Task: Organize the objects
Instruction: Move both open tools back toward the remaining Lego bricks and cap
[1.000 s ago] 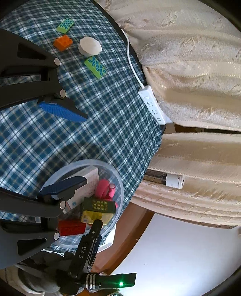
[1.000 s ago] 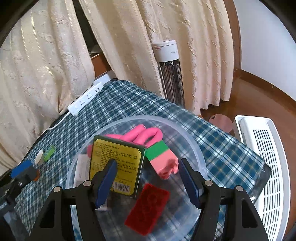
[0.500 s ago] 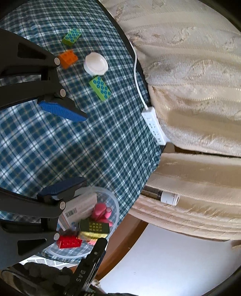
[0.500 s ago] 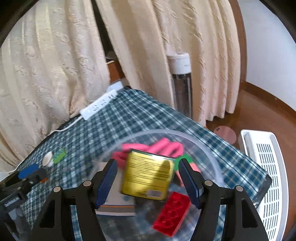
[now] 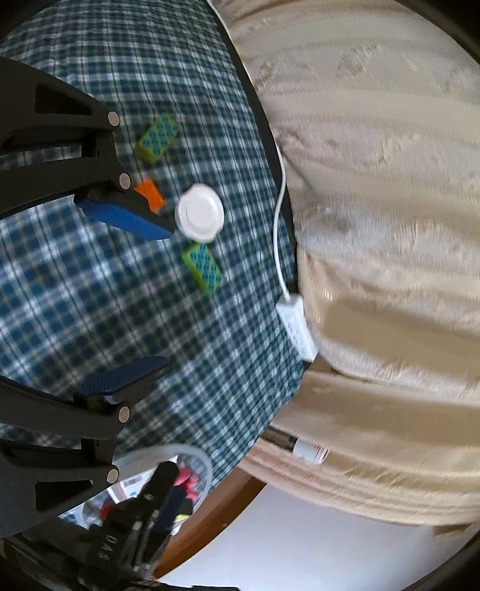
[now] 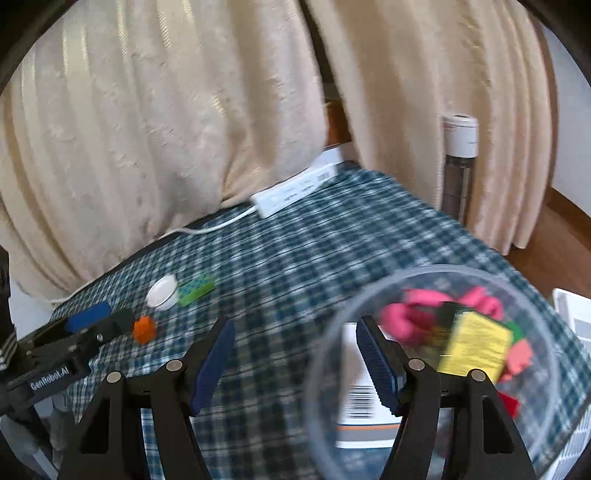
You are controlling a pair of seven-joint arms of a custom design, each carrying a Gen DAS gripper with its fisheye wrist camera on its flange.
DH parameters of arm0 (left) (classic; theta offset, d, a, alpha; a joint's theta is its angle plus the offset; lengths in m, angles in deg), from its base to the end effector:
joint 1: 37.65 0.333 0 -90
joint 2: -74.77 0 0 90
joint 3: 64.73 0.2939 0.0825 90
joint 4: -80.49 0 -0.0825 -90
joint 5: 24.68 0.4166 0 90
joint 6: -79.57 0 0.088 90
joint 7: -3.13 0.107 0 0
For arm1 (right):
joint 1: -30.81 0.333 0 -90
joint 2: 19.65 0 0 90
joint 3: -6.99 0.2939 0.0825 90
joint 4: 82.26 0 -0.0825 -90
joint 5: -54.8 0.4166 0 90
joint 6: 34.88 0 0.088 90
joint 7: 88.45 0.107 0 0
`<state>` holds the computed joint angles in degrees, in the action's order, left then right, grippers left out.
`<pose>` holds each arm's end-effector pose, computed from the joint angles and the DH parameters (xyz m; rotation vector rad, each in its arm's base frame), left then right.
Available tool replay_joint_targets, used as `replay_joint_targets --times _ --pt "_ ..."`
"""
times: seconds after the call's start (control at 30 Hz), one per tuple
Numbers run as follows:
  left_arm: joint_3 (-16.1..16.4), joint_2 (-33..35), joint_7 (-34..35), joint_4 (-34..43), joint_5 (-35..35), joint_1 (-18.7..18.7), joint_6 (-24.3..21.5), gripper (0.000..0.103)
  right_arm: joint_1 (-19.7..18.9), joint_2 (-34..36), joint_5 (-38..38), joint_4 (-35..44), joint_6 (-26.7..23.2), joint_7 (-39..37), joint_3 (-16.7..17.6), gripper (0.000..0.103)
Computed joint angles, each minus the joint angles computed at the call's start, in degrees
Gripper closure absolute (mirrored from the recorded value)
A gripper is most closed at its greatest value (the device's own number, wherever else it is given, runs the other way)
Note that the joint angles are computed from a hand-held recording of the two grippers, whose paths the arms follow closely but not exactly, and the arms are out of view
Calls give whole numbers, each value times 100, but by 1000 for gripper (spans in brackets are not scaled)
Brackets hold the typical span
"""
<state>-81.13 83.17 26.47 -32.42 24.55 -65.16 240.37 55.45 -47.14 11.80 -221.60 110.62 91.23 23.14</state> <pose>0.4473 -0.4729 0.4301 -1.5267 2.0828 -0.9994 0.3611 0.3312 0.4997 -1.3683 1.9160 -0.6230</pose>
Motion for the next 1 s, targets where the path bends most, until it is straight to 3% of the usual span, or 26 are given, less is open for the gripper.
replay_joint_targets --times 0.37,1.0 --pt "63 -193 12 -296 -244 286 -93 35 152 1248 -19 910 332 -318 -98 29" --pt "191 116 76 -142 -517 471 -518 35 193 2171 109 1513 797 -371 -445 27"
